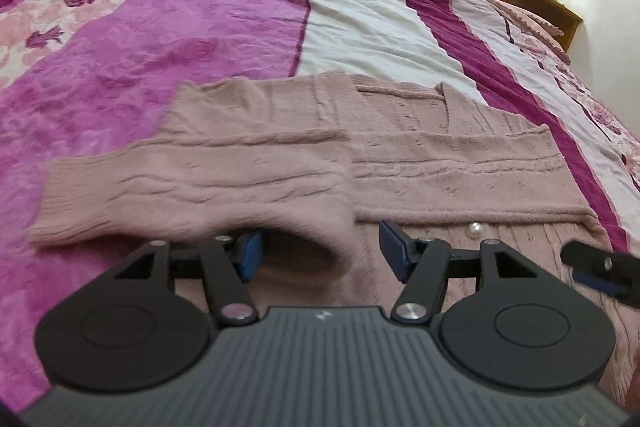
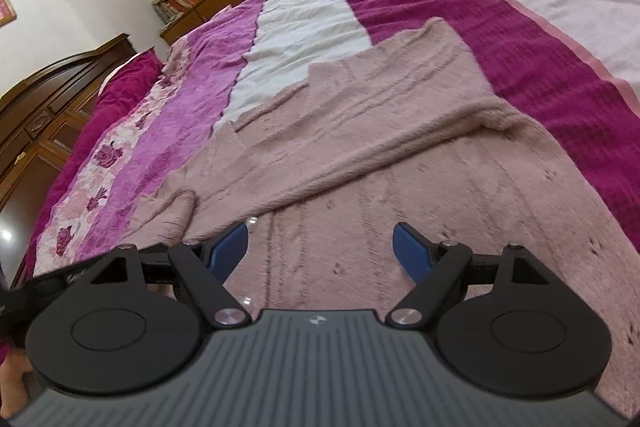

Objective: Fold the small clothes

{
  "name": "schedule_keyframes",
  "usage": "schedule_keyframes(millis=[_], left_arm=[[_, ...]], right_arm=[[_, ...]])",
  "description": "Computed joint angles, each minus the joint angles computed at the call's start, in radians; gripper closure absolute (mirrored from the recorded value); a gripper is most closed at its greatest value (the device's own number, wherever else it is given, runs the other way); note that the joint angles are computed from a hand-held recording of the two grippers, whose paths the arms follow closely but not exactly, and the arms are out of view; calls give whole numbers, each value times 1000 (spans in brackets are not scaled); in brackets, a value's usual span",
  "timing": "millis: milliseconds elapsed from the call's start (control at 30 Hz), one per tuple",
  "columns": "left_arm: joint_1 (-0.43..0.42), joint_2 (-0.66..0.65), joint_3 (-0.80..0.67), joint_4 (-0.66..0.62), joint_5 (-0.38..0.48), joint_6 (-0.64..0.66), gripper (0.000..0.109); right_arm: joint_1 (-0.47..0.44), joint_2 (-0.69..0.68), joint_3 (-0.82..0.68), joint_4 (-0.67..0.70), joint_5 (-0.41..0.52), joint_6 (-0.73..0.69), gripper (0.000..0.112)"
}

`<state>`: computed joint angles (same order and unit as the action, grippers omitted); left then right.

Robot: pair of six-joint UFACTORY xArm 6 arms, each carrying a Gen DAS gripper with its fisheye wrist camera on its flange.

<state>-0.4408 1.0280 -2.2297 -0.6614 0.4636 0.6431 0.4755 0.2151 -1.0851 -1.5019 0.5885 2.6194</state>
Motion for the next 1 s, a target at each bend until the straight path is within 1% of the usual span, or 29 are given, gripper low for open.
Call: schedule_keyframes(millis=[67, 133, 267, 333, 433, 467, 533, 600, 667, 767, 833, 867, 933, 1000], left_arm=[[12, -54, 84, -14, -27, 23, 47], [28, -94, 143, -37, -35, 49, 47], [46, -147, 241, -1, -120, 14, 47], [54, -152, 256, 3, -151, 0, 47], [65, -130, 229, 64, -157, -72, 47], [68, -120, 218, 87, -160, -92, 47], [69, -95, 191, 155, -169, -139, 47], [69, -71, 167, 232, -177, -188, 47], [72, -62, 166, 250, -187, -199, 47], [77, -33, 132, 283, -182, -248, 47], [79, -13, 108, 303, -188, -273, 47], [80, -1, 92, 314, -192, -282, 47], [82, 18, 66, 365, -200, -326, 47], [85, 39, 31, 395, -189, -364, 47]], right_arm=[[-6, 10, -27, -6, -17, -30, 28], [-12, 27, -65, -19, -41, -57, 28], [-37, 89, -170, -42, -120, -112, 28], [-55, 137, -242, -33, -171, -150, 28], [-81, 219, -355, 6, -254, -221, 28], [-91, 254, -401, 37, -289, -264, 29], [-103, 318, -482, 137, -335, -383, 29], [-106, 375, -550, 254, -355, -516, 32], [-107, 435, -623, 396, -365, -682, 35], [-102, 523, -725, 657, -353, -956, 42], [-96, 583, -796, 854, -326, -1146, 46], [-95, 602, -817, 914, -317, -1199, 50], [-93, 645, -874, 1005, -292, -1287, 65], [-91, 677, -935, 1035, -247, -1348, 98]])
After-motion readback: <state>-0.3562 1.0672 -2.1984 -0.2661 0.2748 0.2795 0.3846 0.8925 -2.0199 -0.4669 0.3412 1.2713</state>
